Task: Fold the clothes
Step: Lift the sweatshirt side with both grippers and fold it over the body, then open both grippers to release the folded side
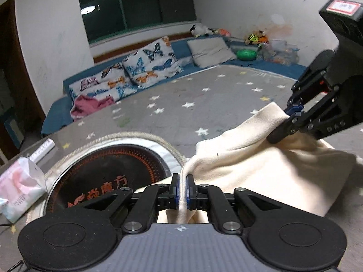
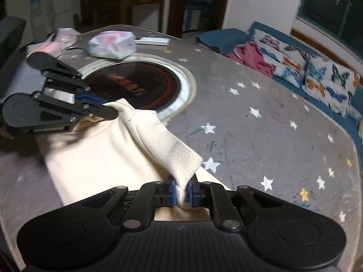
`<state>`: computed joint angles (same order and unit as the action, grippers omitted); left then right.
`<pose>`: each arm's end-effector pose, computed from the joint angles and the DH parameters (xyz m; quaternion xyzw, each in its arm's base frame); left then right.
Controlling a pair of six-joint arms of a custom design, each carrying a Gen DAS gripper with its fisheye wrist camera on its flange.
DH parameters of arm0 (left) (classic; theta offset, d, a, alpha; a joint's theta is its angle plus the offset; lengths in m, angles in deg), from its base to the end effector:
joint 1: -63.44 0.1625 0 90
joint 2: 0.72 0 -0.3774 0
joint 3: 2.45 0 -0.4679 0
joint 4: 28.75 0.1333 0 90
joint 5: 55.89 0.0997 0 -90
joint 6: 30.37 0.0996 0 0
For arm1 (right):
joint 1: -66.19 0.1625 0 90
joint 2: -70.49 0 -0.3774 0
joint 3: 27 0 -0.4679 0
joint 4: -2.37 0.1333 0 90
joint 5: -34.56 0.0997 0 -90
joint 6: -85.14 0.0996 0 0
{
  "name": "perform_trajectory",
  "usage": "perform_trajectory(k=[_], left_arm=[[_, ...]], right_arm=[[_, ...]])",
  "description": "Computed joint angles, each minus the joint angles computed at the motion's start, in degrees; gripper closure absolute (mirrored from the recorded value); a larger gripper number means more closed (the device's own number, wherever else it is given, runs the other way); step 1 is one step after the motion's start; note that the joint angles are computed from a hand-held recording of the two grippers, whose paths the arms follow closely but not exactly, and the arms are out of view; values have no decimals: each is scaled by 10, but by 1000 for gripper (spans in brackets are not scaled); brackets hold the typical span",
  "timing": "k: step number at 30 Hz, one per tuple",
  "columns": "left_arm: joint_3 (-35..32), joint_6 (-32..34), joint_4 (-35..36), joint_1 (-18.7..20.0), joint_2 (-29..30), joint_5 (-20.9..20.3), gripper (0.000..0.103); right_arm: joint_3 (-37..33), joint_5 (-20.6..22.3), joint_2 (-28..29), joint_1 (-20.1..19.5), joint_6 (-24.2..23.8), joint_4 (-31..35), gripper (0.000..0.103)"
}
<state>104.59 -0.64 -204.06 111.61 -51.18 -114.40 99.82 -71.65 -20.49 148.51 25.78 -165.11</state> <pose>-0.2795 -0.5902 0.0365 0.4905 0.7958 -0.2652 0.2362 0.0363 -0.5204 0.2606 0.3582 -0.8547 0.2206 0.3042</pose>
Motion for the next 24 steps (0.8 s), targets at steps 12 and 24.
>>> perform_trajectory(k=[12, 24], left_arm=[[-29, -31, 1, -2, 32, 44, 82], [-26, -49, 23, -12, 11, -25, 87]], right_arm=[[-6, 32, 23, -28, 99, -122, 75], [-12, 57, 42, -19, 152, -78, 86]])
